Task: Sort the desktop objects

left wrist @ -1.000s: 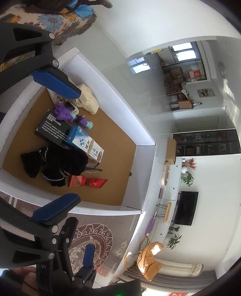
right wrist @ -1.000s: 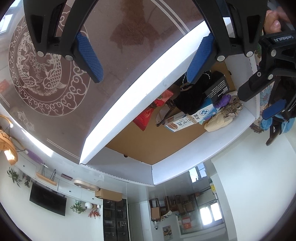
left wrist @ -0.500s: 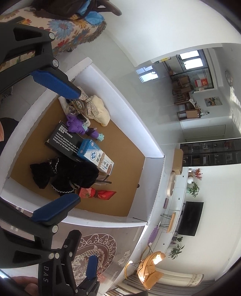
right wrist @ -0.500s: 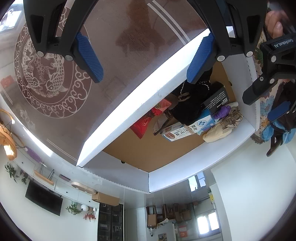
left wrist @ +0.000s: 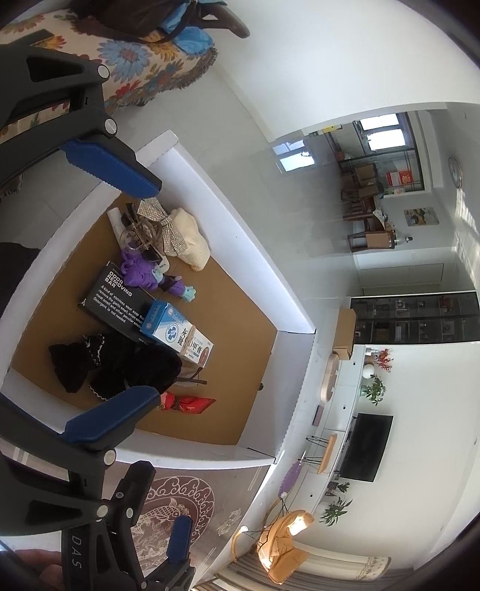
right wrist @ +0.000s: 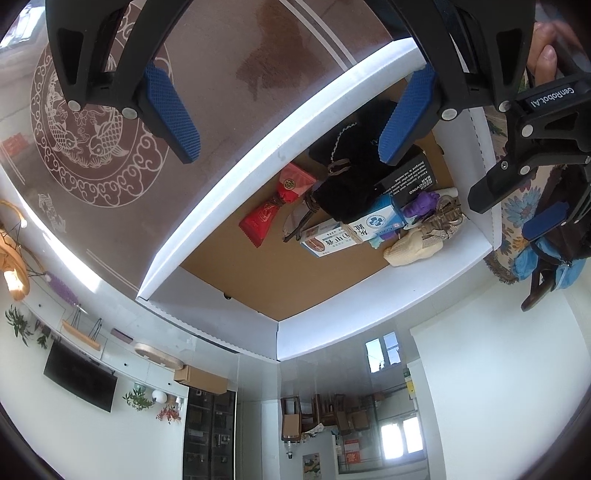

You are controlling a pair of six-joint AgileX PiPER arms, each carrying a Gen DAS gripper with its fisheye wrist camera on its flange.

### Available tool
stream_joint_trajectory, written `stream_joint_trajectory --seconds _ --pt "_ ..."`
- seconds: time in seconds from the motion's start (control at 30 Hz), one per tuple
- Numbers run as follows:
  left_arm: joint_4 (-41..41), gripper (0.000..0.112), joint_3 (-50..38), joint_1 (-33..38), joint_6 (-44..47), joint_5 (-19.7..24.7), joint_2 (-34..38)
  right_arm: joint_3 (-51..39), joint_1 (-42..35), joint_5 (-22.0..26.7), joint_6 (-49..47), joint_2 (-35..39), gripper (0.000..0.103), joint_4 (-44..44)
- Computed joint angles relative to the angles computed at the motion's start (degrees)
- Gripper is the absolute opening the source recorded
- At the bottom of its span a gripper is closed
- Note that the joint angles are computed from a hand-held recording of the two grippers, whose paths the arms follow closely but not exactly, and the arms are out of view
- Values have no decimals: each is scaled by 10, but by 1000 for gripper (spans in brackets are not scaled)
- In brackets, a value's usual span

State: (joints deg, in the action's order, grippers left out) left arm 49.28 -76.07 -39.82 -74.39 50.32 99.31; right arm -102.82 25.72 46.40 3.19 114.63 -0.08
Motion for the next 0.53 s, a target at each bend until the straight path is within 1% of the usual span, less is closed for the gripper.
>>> stream_joint_trajectory --seconds 0.2,0.4,0.5,0.53 --pt "8 103 16 11 -16 -7 -10 -18 12 6 2 16 98 -3" --pt "11 103 38 25 -29 -28 -22 -30 23 11 3 27 98 -10" --pt "80 103 62 3 -101 -11 -30 -32 26 10 5 30 98 -11" --pt "90 103 63 -3 -106 -5 -31 -33 26 11 5 31 98 -10"
